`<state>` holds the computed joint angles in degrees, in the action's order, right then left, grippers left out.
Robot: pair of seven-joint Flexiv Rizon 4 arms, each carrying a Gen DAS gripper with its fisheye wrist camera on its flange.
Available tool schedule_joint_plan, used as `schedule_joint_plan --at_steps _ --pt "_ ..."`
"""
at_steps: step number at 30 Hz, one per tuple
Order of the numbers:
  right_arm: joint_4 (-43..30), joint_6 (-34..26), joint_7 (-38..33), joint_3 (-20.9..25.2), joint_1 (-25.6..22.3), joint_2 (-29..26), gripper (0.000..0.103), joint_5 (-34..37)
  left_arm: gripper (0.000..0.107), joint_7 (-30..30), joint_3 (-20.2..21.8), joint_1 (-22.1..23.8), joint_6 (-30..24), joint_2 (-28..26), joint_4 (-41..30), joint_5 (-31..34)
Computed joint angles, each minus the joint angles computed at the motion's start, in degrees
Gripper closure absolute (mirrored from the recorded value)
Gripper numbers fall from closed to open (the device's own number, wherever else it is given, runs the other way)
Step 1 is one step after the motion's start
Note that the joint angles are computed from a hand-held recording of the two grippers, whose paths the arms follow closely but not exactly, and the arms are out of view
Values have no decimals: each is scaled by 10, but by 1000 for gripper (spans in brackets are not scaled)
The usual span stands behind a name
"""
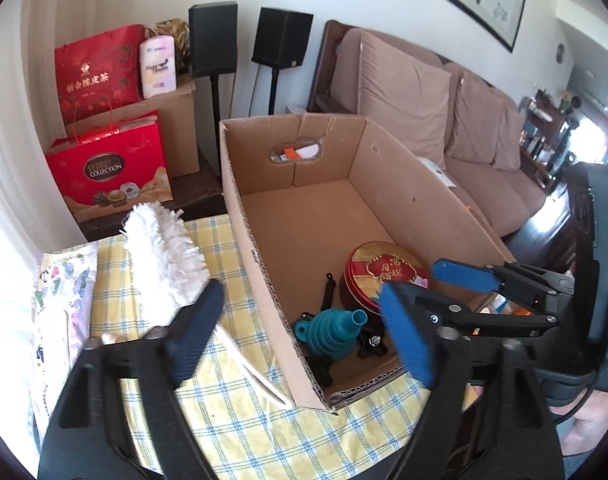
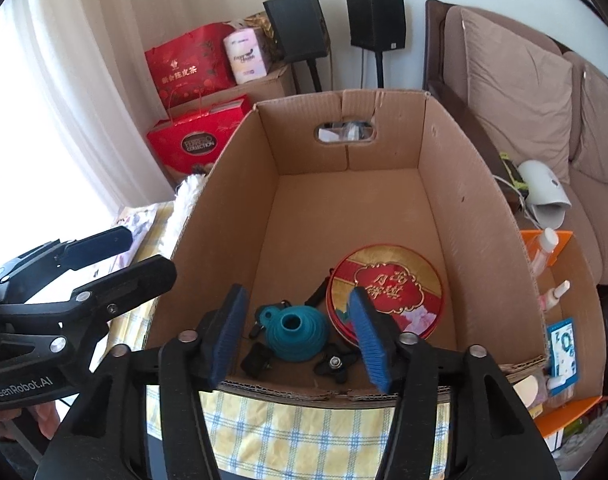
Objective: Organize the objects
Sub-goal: 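Carry both black knobs into the cardboard box and open both tools, then withdraw both tools from the box back over the table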
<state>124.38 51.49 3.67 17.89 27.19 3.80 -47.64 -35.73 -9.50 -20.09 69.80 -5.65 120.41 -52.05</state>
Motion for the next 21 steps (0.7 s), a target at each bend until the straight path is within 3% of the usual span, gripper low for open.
schedule_joint_plan --at_steps 7,9,16,18,21 --pt "-9 -30 14 5 5 2 29 -17 18 -2 7 3 8 7 4 4" --pt "-15 -51 21 8 8 3 20 -25 15 8 7 5 9 10 6 -9" --pt "-39 -96 18 13 21 -3 15 -42 14 22 17 12 11 20 11 -21" --pt "-44 -101 19 12 25 -6 15 -47 4 29 20 14 14 23 14 -31" --pt "-55 -107 22 11 32 -13 15 -55 4 38 27 19 15 26 16 -39"
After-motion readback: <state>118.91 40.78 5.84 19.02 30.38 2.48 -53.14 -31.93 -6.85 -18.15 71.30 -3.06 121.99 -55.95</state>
